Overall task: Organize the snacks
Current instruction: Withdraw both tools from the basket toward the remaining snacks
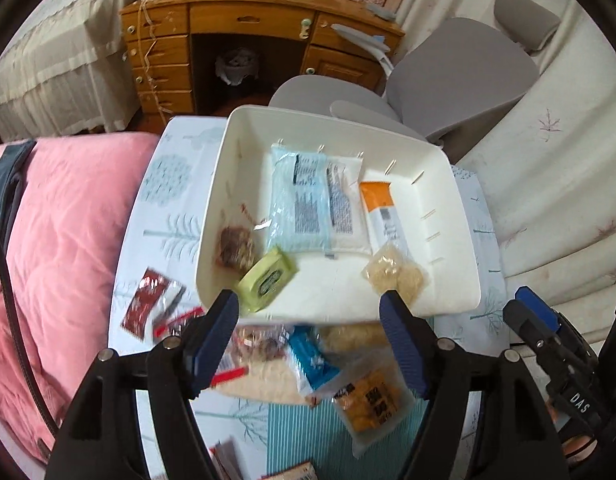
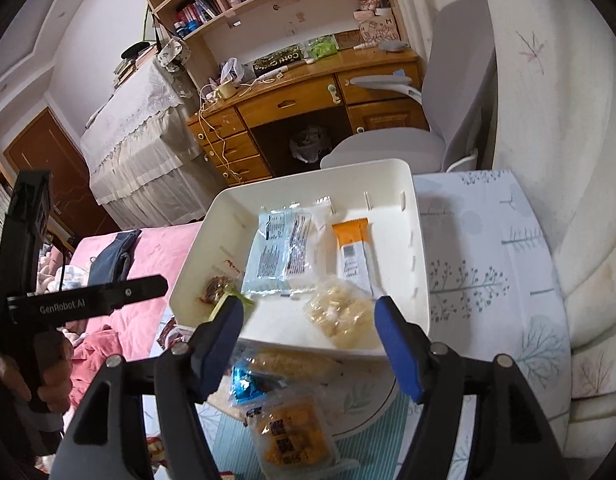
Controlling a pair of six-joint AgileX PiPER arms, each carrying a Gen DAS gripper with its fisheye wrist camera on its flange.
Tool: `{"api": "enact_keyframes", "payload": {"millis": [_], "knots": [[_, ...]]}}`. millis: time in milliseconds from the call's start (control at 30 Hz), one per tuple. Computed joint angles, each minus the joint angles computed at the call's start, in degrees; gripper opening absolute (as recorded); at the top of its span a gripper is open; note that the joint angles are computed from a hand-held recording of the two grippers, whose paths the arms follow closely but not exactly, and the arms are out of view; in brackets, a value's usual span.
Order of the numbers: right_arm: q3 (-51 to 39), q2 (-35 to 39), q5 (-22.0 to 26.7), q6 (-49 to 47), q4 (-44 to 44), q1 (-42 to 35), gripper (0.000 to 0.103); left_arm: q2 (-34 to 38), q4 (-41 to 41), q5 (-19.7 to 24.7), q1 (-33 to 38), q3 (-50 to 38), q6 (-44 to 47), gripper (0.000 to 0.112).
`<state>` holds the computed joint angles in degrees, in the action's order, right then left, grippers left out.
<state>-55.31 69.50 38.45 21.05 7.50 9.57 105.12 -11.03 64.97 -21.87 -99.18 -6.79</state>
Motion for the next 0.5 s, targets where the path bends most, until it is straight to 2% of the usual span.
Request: {"api": "enact_keyframes", "payload": {"millis": [133,500], "knots": [[2.23,-2.35,1.07,-2.73,4.45,-1.34,0.069,-4.03,-2.45,-0.07,0.86,6.02,-1.66,0.072],[9.66,-7.91,6.89,-11.27,13.64,0.77,0.069,-20.51,0.84,-4.81,-2.72,27.24,-13.64,0.073]]}}
